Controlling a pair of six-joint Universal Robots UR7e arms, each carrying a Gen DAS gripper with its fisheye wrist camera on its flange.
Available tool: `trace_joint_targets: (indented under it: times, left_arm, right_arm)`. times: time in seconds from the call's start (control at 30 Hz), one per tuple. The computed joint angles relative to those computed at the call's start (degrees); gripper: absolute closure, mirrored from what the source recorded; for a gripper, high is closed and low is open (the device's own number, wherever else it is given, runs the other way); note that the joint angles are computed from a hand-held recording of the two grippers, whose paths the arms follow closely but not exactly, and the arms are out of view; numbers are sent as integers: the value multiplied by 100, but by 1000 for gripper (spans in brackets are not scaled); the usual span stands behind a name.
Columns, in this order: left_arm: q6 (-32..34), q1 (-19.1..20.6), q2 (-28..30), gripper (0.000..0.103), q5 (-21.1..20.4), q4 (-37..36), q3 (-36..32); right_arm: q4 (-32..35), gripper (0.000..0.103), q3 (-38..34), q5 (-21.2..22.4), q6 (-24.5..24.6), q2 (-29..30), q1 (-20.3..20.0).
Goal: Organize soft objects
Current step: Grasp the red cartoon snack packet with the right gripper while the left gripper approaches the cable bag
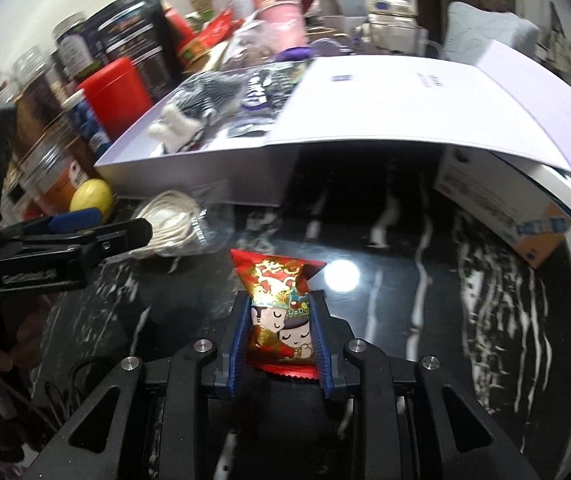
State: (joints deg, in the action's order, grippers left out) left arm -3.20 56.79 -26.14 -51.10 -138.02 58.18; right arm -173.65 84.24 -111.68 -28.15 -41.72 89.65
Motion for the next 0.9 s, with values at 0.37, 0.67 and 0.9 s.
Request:
trace_joint_targets:
  times: [0.37, 0.67, 0.9]
  left_arm:
    - [-296, 82, 431, 0, 47, 557, -616]
    - [-33, 26, 581, 0, 313, 337, -663]
    - [199, 20, 498, 0, 300, -34, -410]
  right_arm:
    - [-42, 75, 15, 216, -6, -67, -62]
    - [100, 75, 16, 393, 14, -68, -91]
    - [84, 75, 39, 406, 61, -89, -111]
